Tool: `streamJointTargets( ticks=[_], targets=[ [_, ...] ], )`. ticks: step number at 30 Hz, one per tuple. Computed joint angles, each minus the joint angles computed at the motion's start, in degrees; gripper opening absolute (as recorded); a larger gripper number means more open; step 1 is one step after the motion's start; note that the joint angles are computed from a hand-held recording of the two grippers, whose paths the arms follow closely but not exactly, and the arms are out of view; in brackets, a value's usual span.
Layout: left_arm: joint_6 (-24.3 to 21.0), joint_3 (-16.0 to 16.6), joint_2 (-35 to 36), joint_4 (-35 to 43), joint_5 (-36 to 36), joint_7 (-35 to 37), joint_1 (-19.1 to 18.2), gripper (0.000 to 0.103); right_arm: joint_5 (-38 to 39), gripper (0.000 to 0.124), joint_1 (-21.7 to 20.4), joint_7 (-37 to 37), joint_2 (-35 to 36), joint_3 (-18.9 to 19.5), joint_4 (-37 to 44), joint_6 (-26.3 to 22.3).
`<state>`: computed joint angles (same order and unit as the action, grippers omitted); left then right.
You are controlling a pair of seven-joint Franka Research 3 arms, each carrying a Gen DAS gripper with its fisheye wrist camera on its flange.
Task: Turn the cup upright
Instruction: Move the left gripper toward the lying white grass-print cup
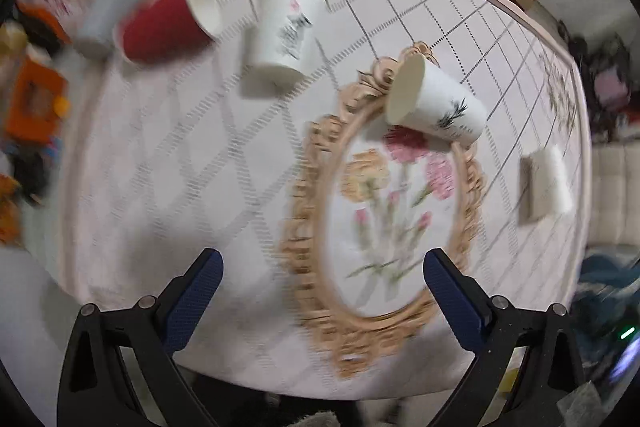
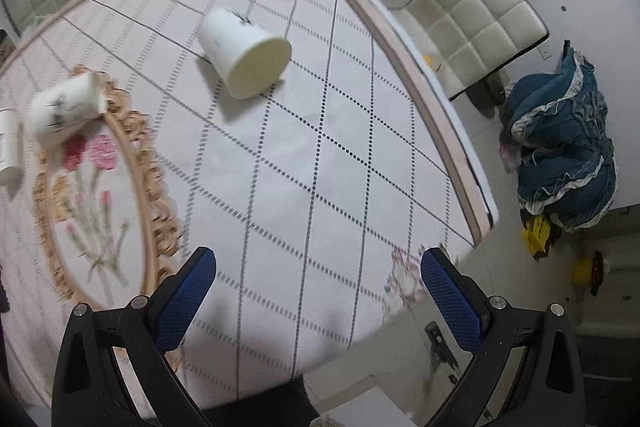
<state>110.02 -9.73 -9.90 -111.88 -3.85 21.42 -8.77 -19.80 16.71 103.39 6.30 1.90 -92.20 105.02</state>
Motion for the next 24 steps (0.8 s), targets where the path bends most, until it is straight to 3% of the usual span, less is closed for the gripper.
streamJointTargets(
  ticks=[6, 11, 16, 24],
  targets=[
    [15.05, 1.01, 6.35, -0.04, -10.92, -4.54, 0.75, 0.099, -0.37, 0.103, -0.27, -2.68, 11.03, -2.29, 11.22, -2.55],
    [22.1, 0.8, 10.88, 2.75, -13.13, -9.08, 1.81, 0.097, -0.2, 0.103, 0.03, -5.39, 19.28, -4.68, 21.21, -5.04],
    [22.73, 1.0, 14.95, 6.89, -9.34, -13.86, 3.11, 0.097, 0.76, 0.103, 0.13, -7.65, 26.16, -6.58, 30.34, -7.47],
    [18.86, 0.88, 19.56, 11.25, -4.41, -18.31, 4.04, 0.097, -0.18, 0.103, 0.56, -9.63, 29.05, -8.42, 33.13, -3.89]
  ],
)
